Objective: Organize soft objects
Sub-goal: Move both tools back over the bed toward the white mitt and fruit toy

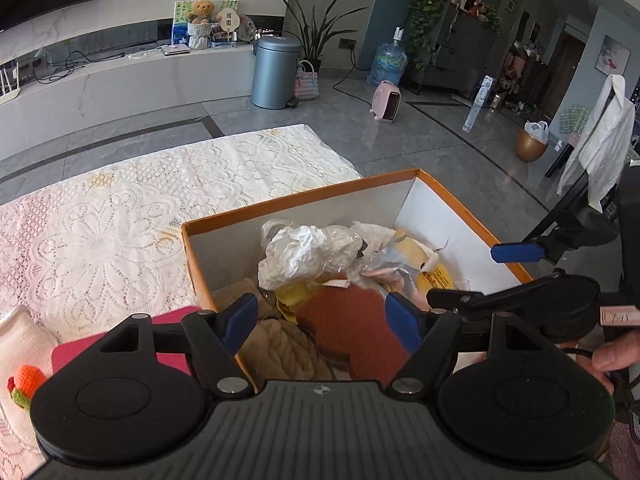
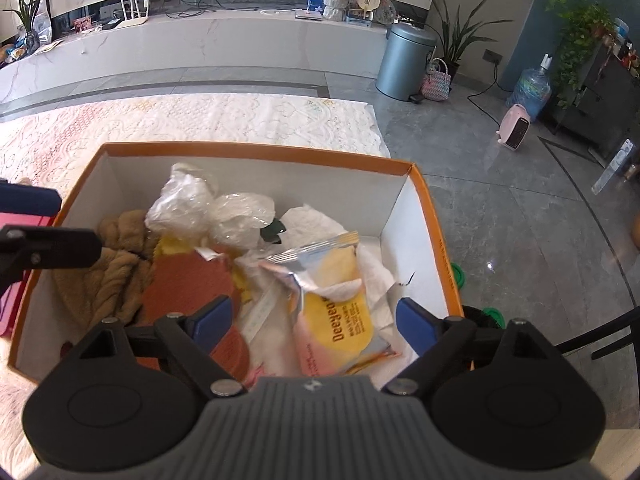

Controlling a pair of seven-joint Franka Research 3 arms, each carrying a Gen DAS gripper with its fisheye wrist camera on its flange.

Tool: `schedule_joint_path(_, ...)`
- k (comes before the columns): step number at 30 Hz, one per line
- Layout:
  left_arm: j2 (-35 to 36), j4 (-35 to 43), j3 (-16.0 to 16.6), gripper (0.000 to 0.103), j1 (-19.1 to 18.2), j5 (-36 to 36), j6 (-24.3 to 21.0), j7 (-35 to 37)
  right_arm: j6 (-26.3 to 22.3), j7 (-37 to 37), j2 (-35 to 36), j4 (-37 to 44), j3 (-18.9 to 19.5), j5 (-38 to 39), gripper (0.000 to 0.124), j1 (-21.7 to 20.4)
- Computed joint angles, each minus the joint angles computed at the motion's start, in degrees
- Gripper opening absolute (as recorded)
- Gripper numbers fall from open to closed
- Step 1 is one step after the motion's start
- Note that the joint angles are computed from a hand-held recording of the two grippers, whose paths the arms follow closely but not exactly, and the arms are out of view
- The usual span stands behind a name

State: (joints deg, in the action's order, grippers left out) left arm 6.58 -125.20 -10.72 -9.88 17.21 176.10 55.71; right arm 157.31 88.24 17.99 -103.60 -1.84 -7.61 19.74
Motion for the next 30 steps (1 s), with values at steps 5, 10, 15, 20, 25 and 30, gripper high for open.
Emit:
schedule_joint_path(5,-4.4,-5.3,2.3,0.084,-1.0,7.2,3.7,-7.8,4.8,-0.2,-4.7,-6.1,1.7,3.2,0.087,-0.5)
schedule_joint_path(10,-9.2,-8.3,0.3,0.084,5.0,34.6,5.7,-33.6,10.2,-0.6,-8.6,-11.6,3.7,6.9,0.087,-0.4)
schedule_joint_path(15,-15.3,-11.4,-4.1,0.083,12.8,56.7,5.5,-57.0,16.8,0.1,-11.6,-16.8,5.1,8.1,0.087,1.5)
schedule_joint_path(20,-21.5,-17.6,-3.4,0.082,15.0,60.6,5.0,-62.7,21.4,-4.3,-12.8,-19.4,8.7,14.3,0.087,2.4)
schedule_joint_path(25,-27.2,-25.2,-0.2,0.082,15.0,52.0,4.0,-54.0,22.8,-4.1,-11.7,-18.9,8.0,11.7,0.079,6.6)
schedule_joint_path(30,-31.0,-30.6,4.1,0.082,14.3,44.8,3.7,-44.5,22.3,-8.1,-9.3,-16.0,10.4,14.1,0.075,7.9)
